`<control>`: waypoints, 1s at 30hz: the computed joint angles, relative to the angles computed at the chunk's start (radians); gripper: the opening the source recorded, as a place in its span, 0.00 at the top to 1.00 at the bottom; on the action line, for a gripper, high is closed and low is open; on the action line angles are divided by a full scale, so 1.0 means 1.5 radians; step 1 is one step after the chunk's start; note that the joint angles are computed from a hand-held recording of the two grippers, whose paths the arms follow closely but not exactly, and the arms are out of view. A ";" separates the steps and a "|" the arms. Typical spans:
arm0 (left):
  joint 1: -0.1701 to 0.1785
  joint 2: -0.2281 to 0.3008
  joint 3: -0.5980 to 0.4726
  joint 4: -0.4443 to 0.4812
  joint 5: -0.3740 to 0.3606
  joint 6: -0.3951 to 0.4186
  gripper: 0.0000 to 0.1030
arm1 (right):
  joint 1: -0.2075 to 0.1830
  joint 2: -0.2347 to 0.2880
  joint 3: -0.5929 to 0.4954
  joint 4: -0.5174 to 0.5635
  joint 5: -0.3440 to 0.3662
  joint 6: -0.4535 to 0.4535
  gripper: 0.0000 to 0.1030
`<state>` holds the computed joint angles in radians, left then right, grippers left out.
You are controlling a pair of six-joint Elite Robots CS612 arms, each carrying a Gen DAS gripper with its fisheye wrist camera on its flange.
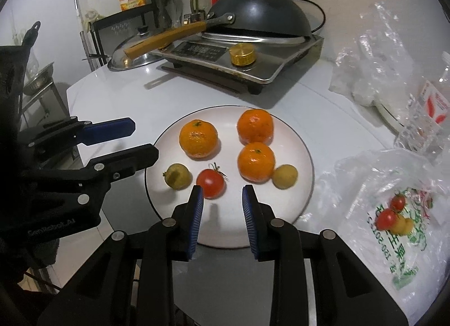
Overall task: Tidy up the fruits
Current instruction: 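Move both open tools back over the plastic bag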
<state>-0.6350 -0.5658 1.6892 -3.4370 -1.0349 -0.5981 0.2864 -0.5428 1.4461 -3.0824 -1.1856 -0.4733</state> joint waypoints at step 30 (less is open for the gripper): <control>-0.049 0.013 -0.092 0.086 0.008 0.062 0.53 | -0.079 -0.035 0.091 -0.105 0.043 0.035 0.70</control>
